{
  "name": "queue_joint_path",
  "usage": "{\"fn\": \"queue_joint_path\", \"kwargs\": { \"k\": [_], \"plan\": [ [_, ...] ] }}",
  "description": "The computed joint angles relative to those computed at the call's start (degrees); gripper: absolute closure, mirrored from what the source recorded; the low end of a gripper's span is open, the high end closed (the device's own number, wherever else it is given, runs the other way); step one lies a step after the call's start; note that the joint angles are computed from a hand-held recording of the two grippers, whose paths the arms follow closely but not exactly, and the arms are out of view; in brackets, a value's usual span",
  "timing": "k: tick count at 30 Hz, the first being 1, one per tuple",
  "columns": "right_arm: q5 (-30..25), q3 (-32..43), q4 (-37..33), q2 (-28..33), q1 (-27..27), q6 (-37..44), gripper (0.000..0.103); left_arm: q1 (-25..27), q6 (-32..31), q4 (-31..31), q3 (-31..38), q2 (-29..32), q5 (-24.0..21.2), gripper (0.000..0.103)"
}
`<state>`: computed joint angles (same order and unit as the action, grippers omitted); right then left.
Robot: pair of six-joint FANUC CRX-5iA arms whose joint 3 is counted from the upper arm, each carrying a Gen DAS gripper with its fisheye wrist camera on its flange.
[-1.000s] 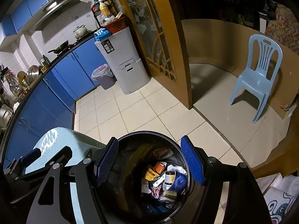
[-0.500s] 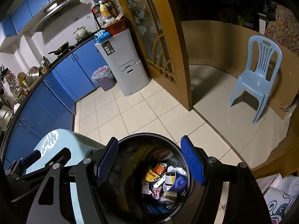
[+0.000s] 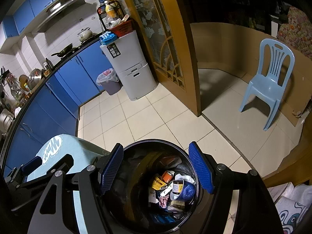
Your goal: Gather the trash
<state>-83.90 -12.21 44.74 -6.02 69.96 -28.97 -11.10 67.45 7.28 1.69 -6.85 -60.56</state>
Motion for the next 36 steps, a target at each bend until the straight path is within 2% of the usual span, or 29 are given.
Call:
{"fn": "queue_joint_path", "kwargs": {
  "k": [30,36],
  "plan": [
    [-0.4,0.6,-0.1,-0.1,-0.1,0.6,0.035,-0.5,-1.4,0.1,-0.2,-0.4,-0.3,0.004],
    [-0.4,0.7,-0.1,0.0,-0.1,0.5,0.035,-0.6,-0.5,-0.6,0.6,0.5,-1.7,0.004]
  ]
}}
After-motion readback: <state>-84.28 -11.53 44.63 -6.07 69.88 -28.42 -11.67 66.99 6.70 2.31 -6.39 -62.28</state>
